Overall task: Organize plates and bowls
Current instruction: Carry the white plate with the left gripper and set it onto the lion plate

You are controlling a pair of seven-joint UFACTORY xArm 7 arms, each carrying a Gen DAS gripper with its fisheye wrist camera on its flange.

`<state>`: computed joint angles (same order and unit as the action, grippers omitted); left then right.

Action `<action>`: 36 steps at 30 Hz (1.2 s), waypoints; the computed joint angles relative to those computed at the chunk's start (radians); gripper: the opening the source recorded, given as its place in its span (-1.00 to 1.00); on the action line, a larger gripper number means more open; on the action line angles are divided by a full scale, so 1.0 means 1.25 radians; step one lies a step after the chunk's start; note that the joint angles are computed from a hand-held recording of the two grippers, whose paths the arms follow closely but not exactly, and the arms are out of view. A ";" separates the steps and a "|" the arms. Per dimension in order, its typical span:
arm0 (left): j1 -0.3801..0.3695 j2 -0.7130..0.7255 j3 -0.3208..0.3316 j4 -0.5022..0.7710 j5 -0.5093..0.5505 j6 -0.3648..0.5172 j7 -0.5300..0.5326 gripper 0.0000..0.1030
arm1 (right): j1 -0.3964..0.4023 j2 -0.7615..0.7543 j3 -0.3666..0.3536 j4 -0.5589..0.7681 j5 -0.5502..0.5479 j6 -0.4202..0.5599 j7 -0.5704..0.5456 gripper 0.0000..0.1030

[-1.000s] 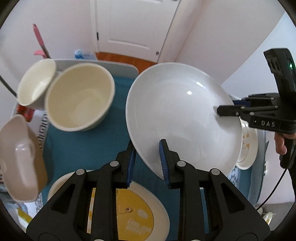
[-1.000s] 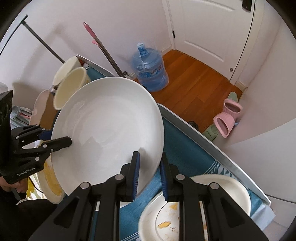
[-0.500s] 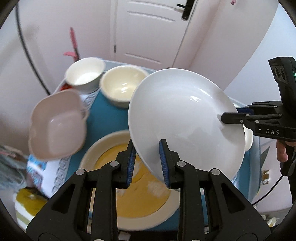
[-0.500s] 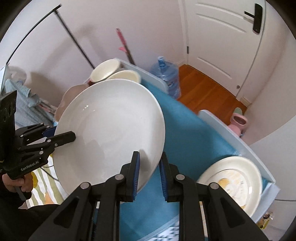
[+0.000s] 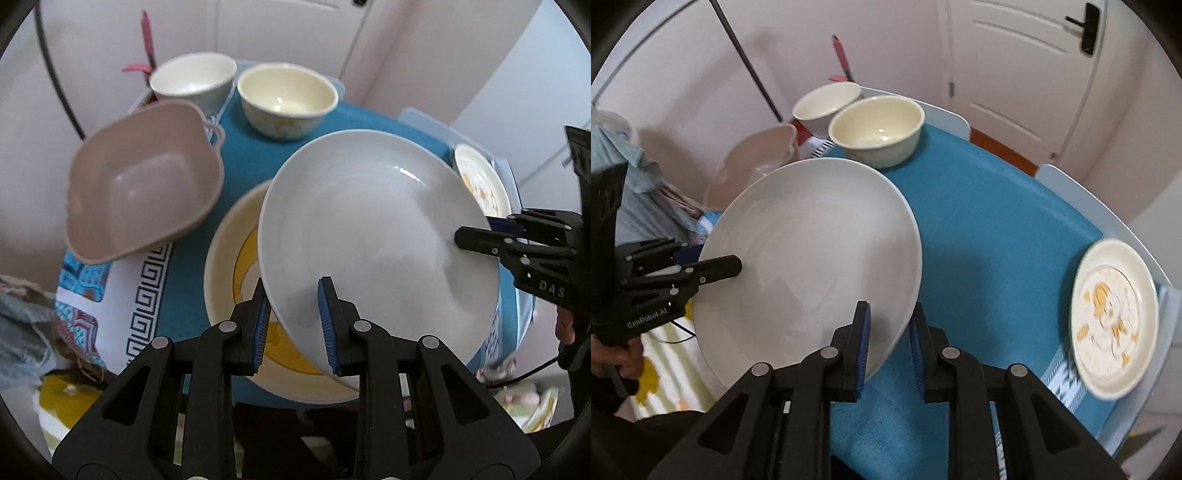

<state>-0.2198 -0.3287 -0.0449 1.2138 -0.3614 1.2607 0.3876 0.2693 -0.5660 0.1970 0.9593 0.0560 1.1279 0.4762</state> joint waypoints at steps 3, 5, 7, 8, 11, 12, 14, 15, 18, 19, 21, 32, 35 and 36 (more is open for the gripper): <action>-0.004 0.023 0.013 -0.003 -0.009 0.005 0.069 -0.56 | -0.011 0.000 0.038 -0.003 -0.015 0.012 0.087 -0.63; -0.003 0.040 0.014 -0.001 -0.009 0.002 0.108 -0.56 | -0.016 0.001 0.050 -0.009 -0.019 0.014 0.144 -0.63; -0.002 0.057 0.008 0.005 -0.005 0.006 0.135 -0.56 | -0.020 0.006 0.061 -0.010 -0.029 0.019 0.198 -0.63; -0.002 0.063 0.005 0.005 -0.003 0.003 0.150 -0.56 | -0.018 0.004 0.067 -0.015 -0.034 0.021 0.224 -0.63; 0.000 0.081 -0.001 0.007 0.007 -0.003 0.193 -0.56 | -0.014 0.004 0.079 -0.016 -0.052 0.031 0.285 -0.63; 0.000 0.085 -0.003 0.006 0.011 -0.007 0.206 -0.56 | -0.013 0.007 0.085 -0.015 -0.059 0.034 0.306 -0.63; 0.000 0.093 -0.009 0.007 0.020 -0.014 0.227 -0.56 | -0.007 0.008 0.095 -0.009 -0.068 0.045 0.346 -0.63; 0.000 0.098 -0.012 0.007 0.024 -0.019 0.234 -0.56 | -0.005 0.011 0.097 -0.008 -0.074 0.046 0.361 -0.63; -0.004 0.104 -0.021 0.003 0.038 -0.031 0.259 -0.56 | 0.000 0.016 0.105 -0.002 -0.093 0.058 0.404 -0.63; -0.006 0.101 -0.024 0.000 0.044 -0.032 0.264 -0.56 | 0.003 0.017 0.105 -0.002 -0.097 0.063 0.417 -0.63; -0.009 0.098 -0.027 -0.006 0.050 -0.044 0.278 -0.56 | 0.007 0.015 0.105 -0.005 -0.102 0.067 0.438 -0.63; -0.036 0.049 -0.058 -0.074 0.151 -0.171 0.309 -0.56 | 0.026 0.047 0.103 0.016 -0.130 0.087 0.484 -0.63; -0.045 0.033 -0.063 -0.096 0.179 -0.210 0.315 -0.56 | 0.031 0.057 0.104 0.027 -0.142 0.102 0.479 -0.63; -0.047 0.028 -0.063 -0.103 0.185 -0.219 0.318 -0.56 | 0.032 0.063 0.106 0.032 -0.147 0.107 0.478 -0.63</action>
<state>-0.2788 -0.2939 -0.1232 1.0854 -0.1296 0.9865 0.7853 0.3093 -0.4876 0.3297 0.9995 -0.1280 1.2619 1.0735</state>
